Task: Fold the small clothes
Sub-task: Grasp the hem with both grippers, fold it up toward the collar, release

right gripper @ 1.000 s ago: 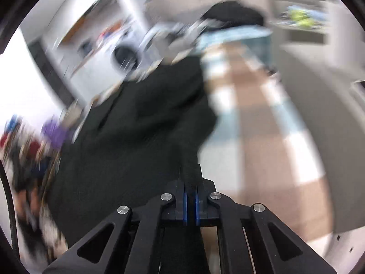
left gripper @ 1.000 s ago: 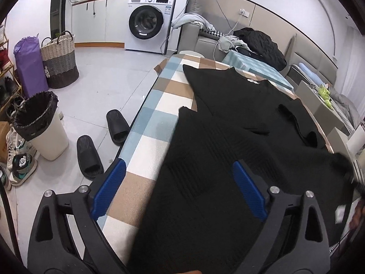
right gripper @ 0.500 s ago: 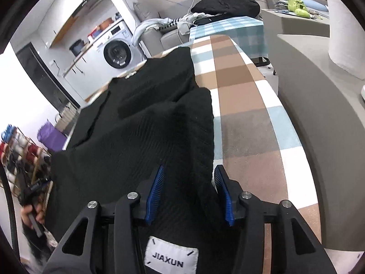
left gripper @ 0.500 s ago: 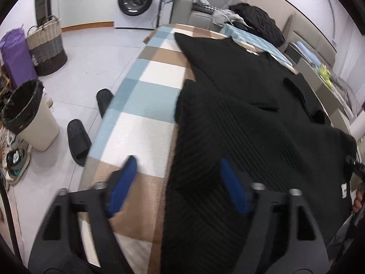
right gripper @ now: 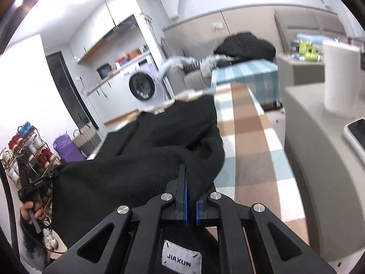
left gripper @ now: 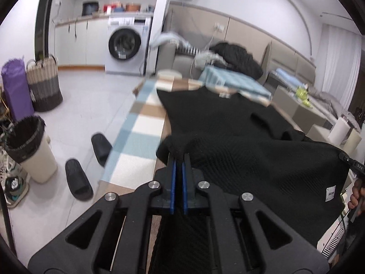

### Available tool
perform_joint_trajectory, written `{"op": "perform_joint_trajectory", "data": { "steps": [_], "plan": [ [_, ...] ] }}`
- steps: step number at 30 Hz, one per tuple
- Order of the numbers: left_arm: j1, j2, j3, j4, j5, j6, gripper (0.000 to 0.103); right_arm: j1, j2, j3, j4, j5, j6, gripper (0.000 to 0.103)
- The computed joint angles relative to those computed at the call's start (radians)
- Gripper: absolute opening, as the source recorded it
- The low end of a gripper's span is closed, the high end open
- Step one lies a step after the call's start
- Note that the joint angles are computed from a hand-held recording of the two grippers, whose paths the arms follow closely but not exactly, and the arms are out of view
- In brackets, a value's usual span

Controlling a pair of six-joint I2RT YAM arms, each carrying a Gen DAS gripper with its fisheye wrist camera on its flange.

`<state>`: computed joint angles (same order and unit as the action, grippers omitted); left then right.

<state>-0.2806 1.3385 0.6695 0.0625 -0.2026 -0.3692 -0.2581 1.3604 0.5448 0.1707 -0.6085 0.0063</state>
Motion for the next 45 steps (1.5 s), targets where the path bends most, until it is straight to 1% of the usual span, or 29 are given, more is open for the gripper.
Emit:
{"op": "perform_joint_trajectory", "data": {
  "steps": [2, 4, 7, 9, 11, 13, 16, 17, 18, 21, 23, 24, 25, 26, 27, 28, 29, 30, 31, 33, 35, 36, 38, 41, 42, 45],
  "plan": [
    [-0.028, -0.102, -0.038, -0.029, -0.043, -0.005, 0.002, -0.033, -0.090, -0.048, -0.014, -0.046, 0.001, 0.004],
    [-0.042, -0.186, -0.074, -0.044, -0.067, -0.016, 0.002, -0.081, -0.212, -0.102, -0.053, -0.110, -0.013, 0.004],
    [-0.063, -0.287, -0.104, -0.092, -0.092, -0.033, 0.002, -0.189, -0.365, -0.145, -0.151, -0.260, -0.043, 0.004],
    [-0.062, -0.327, -0.116, -0.110, -0.093, -0.036, 0.002, -0.244, -0.418, -0.142, -0.218, -0.333, -0.060, 0.004],
    [-0.067, -0.331, -0.111, -0.125, -0.096, -0.054, 0.002, -0.238, -0.450, -0.130, -0.271, -0.313, -0.075, 0.004],
    [-0.059, -0.305, -0.105, -0.115, -0.085, -0.069, 0.002, -0.190, -0.453, -0.111, -0.296, -0.238, -0.077, 0.004],
    [-0.009, -0.181, -0.075, -0.052, -0.029, -0.076, 0.002, -0.066, -0.388, -0.070, -0.294, -0.050, -0.059, 0.004],
    [0.003, -0.133, -0.060, -0.025, -0.018, -0.078, 0.002, -0.006, -0.333, -0.048, -0.273, 0.048, -0.039, 0.004],
    [0.012, -0.080, -0.041, -0.005, -0.013, -0.082, 0.002, 0.040, -0.279, -0.025, -0.258, 0.117, -0.024, 0.004],
    [0.051, 0.076, 0.027, 0.042, 0.023, -0.085, 0.002, 0.119, -0.111, 0.049, -0.215, 0.248, 0.016, 0.004],
    [0.065, 0.184, 0.085, 0.054, 0.046, -0.083, 0.002, 0.155, -0.006, 0.113, -0.225, 0.338, 0.025, 0.005],
    [0.069, 0.226, 0.108, 0.052, 0.057, -0.080, 0.002, 0.166, 0.048, 0.152, -0.258, 0.373, 0.023, 0.008],
    [0.071, 0.257, 0.128, 0.037, 0.062, -0.079, 0.003, 0.176, 0.085, 0.179, -0.292, 0.415, 0.024, 0.015],
    [0.073, 0.281, 0.139, 0.029, 0.058, -0.085, 0.004, 0.182, 0.111, 0.196, -0.317, 0.452, 0.026, 0.019],
    [0.076, 0.299, 0.150, 0.021, 0.054, -0.091, 0.010, 0.175, 0.123, 0.190, -0.304, 0.474, 0.024, 0.029],
    [0.086, 0.311, 0.164, -0.005, 0.049, -0.105, 0.016, 0.173, 0.108, 0.176, -0.292, 0.506, 0.031, 0.048],
    [0.094, 0.325, 0.180, -0.016, 0.038, -0.117, 0.031, 0.176, 0.081, 0.156, -0.276, 0.560, 0.048, 0.057],
    [0.105, 0.330, 0.183, -0.009, 0.029, -0.129, 0.040, 0.179, 0.059, 0.142, -0.257, 0.603, 0.065, 0.064],
    [0.115, 0.317, 0.169, 0.018, 0.021, -0.136, 0.043, 0.184, 0.043, 0.140, -0.254, 0.625, 0.076, 0.064],
    [0.127, 0.300, 0.162, 0.033, 0.014, -0.120, 0.052, 0.214, 0.017, 0.171, -0.286, 0.630, 0.096, 0.064],
    [0.133, 0.290, 0.176, 0.025, 0.008, -0.106, 0.055, 0.281, 0.028, 0.228, -0.320, 0.653, 0.109, 0.064],
    [0.134, 0.290, 0.188, 0.020, 0.017, -0.104, 0.059, 0.310, 0.040, 0.255, -0.330, 0.659, 0.113, 0.064],
    [0.126, 0.302, 0.221, 0.007, 0.035, -0.103, 0.064, 0.391, 0.120, 0.349, -0.352, 0.668, 0.123, 0.064],
    [0.100, 0.330, 0.262, 0.001, 0.060, -0.098, 0.064, 0.482, 0.266, 0.491, -0.383, 0.677, 0.148, 0.064],
    [0.091, 0.342, 0.275, -0.005, 0.070, -0.098, 0.064, 0.502, 0.304, 0.518, -0.379, 0.678, 0.155, 0.064],
    [0.065, 0.385, 0.303, -0.010, 0.087, -0.089, 0.064, 0.557, 0.488, 0.670, -0.416, 0.656, 0.173, 0.064]
  ]
}}
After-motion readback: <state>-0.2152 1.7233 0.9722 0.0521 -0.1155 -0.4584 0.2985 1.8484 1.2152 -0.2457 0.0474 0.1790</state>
